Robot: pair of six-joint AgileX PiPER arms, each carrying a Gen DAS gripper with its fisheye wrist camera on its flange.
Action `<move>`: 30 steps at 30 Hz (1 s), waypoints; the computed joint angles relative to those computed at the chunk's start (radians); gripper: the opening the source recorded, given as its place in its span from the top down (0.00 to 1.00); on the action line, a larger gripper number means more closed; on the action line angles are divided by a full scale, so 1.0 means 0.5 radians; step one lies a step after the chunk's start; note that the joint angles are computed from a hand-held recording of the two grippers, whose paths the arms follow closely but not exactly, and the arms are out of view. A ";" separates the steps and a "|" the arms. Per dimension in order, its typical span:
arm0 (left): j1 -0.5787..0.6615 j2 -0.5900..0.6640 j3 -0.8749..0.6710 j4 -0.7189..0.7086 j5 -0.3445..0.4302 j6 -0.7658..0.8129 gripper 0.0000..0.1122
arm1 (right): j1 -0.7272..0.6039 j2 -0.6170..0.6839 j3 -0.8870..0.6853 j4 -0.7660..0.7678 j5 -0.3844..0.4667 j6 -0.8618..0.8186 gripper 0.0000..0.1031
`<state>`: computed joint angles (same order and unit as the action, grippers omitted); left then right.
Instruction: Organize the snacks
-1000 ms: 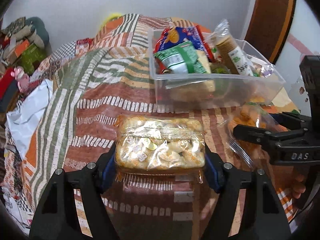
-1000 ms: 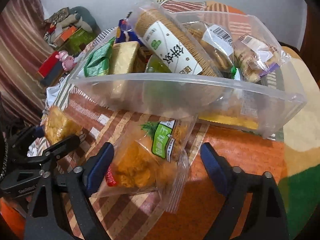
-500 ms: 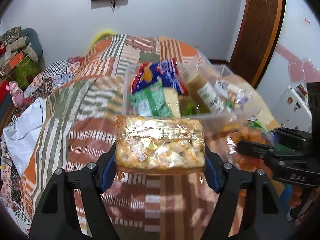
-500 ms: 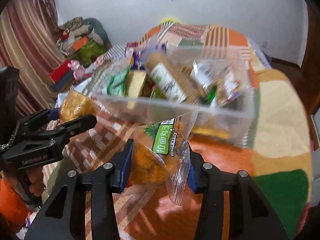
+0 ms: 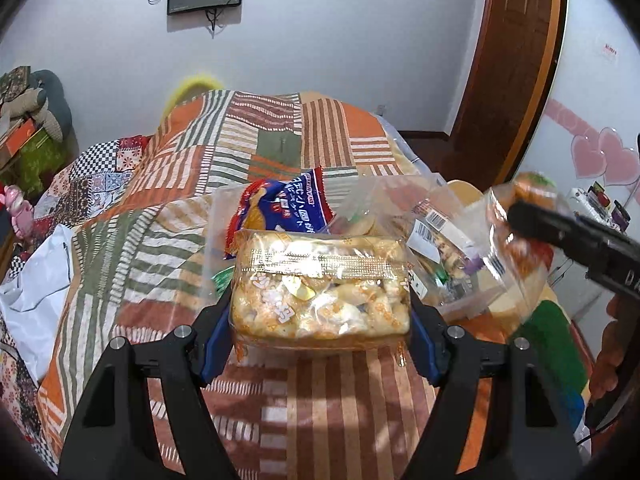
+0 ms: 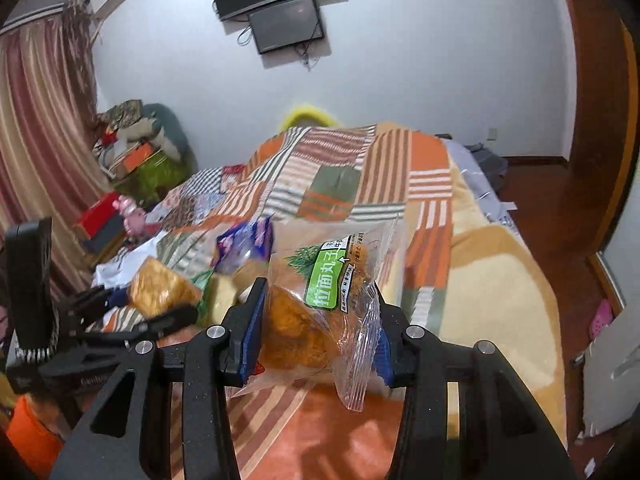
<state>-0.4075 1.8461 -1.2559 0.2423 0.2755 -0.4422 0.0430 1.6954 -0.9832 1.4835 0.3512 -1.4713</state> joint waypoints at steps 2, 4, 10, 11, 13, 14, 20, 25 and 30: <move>0.000 0.066 -0.064 -0.035 0.020 0.031 0.35 | 0.011 0.050 -0.048 0.002 -0.029 0.000 0.59; -0.003 0.140 -0.132 0.003 0.037 -0.011 0.35 | 0.035 0.111 -0.089 0.013 -0.076 -0.017 0.59; -0.059 0.252 -0.196 0.485 0.013 -0.432 0.35 | 0.097 0.278 -0.182 -0.054 -0.130 0.011 0.59; -0.062 0.262 -0.205 0.516 0.018 -0.450 0.35 | 0.107 0.289 -0.179 -0.038 -0.159 -0.015 0.59; -0.073 0.285 -0.217 0.622 0.031 -0.538 0.34 | 0.118 0.307 -0.164 0.054 -0.210 -0.131 0.59; -0.076 0.288 -0.210 0.662 0.024 -0.570 0.34 | 0.091 0.310 -0.162 0.069 -0.169 -0.145 0.59; -0.094 0.287 -0.216 0.612 0.050 -0.465 0.25 | 0.023 0.280 -0.210 -0.499 -0.074 0.404 0.41; -0.072 0.216 -0.181 0.304 0.057 -0.226 0.21 | 0.026 0.176 -0.135 -0.503 -0.108 0.374 0.28; -0.058 -0.003 -0.010 0.244 -0.009 -0.238 0.21 | -0.008 -0.012 -0.031 -0.409 -0.078 0.260 0.28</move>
